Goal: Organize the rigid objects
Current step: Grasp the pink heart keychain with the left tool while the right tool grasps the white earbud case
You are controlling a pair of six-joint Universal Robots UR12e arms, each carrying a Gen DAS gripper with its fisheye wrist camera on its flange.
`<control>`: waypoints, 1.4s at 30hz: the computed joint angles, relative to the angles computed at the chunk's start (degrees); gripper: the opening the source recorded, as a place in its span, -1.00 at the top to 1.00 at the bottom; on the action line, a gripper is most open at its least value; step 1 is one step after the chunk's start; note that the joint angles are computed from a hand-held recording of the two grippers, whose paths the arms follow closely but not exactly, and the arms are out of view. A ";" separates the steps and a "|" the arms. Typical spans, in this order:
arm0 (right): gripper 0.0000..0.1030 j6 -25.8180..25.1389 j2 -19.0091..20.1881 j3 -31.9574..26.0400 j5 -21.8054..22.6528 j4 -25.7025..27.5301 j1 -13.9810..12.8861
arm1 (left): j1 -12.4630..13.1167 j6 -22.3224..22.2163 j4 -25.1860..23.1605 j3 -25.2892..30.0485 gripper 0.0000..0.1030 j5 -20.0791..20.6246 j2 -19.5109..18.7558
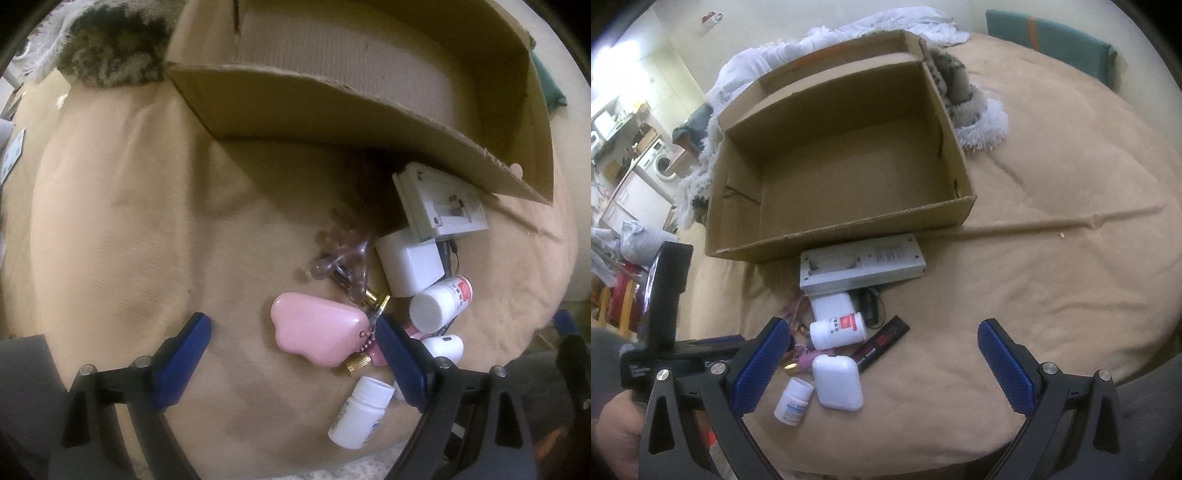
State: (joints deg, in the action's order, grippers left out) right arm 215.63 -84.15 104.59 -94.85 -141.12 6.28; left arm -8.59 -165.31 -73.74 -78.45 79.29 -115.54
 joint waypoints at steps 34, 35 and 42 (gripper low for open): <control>0.15 -4.24 5.76 -3.99 11.88 11.71 1.09 | 1.40 -1.98 11.10 -8.24 0.61 -1.32 6.41; 0.16 -4.08 5.35 -3.68 12.20 11.35 0.91 | 1.71 -1.82 10.66 -7.74 0.61 -1.44 6.73; 0.16 -2.29 2.71 -1.59 12.89 6.25 0.08 | 3.28 -1.09 13.59 -7.70 0.61 -2.79 8.71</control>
State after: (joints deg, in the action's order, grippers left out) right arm 213.33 -81.44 103.00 -81.96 -134.87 6.36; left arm -5.31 -166.40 -60.15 -86.15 76.50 -106.83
